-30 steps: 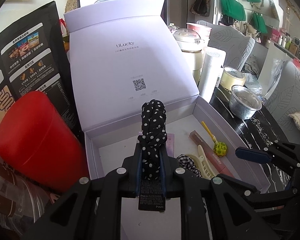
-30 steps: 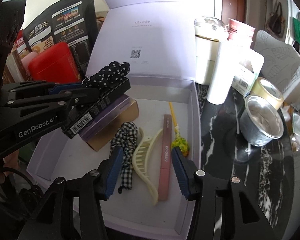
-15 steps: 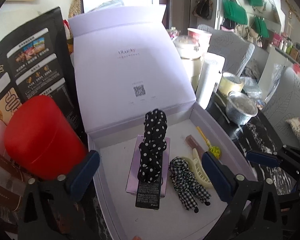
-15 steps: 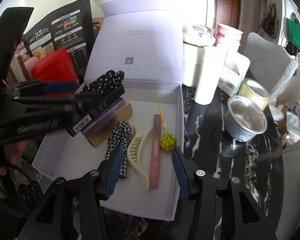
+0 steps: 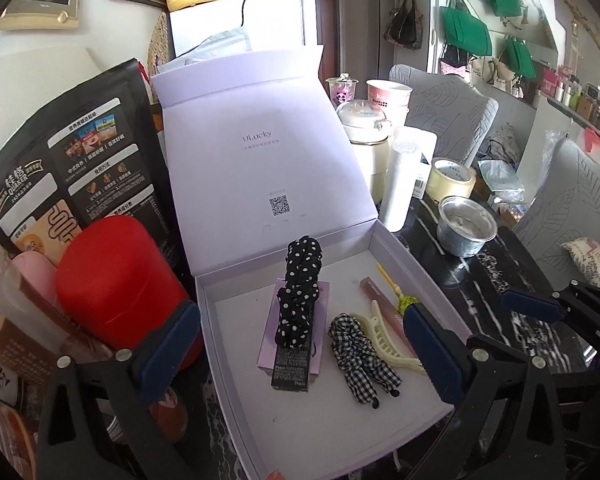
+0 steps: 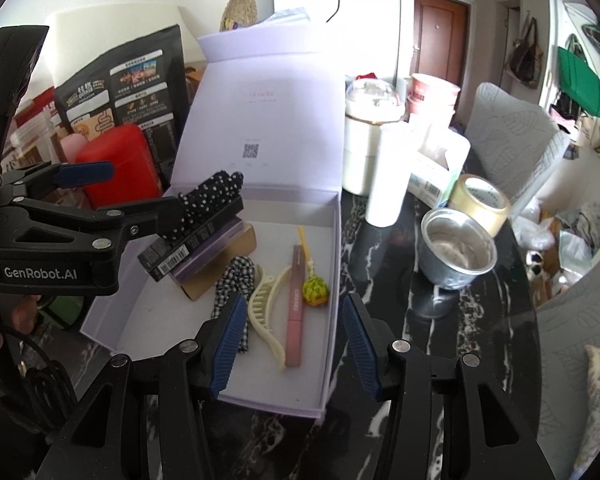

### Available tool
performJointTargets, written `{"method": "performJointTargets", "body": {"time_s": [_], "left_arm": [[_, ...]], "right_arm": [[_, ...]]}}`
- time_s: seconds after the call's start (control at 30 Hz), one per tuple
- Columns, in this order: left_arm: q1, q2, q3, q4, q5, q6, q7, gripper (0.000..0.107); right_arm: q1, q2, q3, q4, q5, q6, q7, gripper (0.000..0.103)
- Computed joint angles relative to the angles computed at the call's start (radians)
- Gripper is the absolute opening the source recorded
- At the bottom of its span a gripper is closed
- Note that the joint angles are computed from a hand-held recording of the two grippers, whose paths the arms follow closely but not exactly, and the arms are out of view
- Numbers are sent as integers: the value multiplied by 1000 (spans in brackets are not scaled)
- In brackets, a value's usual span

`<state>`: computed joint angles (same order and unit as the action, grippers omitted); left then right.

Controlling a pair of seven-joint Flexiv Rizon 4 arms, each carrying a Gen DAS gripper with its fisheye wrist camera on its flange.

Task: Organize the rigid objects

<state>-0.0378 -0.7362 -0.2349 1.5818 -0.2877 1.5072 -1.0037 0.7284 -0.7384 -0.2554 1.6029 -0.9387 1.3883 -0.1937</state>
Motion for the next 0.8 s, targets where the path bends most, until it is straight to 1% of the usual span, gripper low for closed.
{"method": "performJointTargets", "body": {"time_s": [0.07, 0.17, 0.33, 0.37, 0.43, 0.53, 0.6, 0.73, 0.77, 0.8], "left_arm": [[5, 18, -5, 19, -3, 5, -5, 103], [2, 59, 4, 61, -1, 42, -25, 103], [47, 121, -51, 133, 8, 106, -26, 103], [56, 133, -61, 146, 11, 117, -27, 103], [73, 155, -81, 169, 16, 134, -30, 103], [106, 189, -119, 205, 18, 153, -41, 103], [146, 212, -164, 238, 25, 175, -41, 103], [181, 256, -193, 295, 54, 217, -65, 103], [189, 265, -199, 307, 63, 223, -73, 103], [187, 280, -191, 322, 69, 226, -86, 103]], "right_arm": [[16, 16, -19, 13, -20, -3, 16, 50], [37, 43, -51, 36, -80, 1, 64, 50], [50, 98, -82, 65, -241, 4, 184, 50], [47, 106, -79, 66, -265, -2, 201, 51], [44, 128, -76, 74, -320, -10, 243, 56], [36, 163, -69, 86, -405, -16, 316, 57], [26, 184, -53, 95, -444, -31, 344, 57], [4, 224, -18, 118, -525, -58, 405, 58], [-1, 234, -7, 125, -543, -67, 419, 59], [-7, 242, 3, 130, -560, -75, 432, 63]]}}
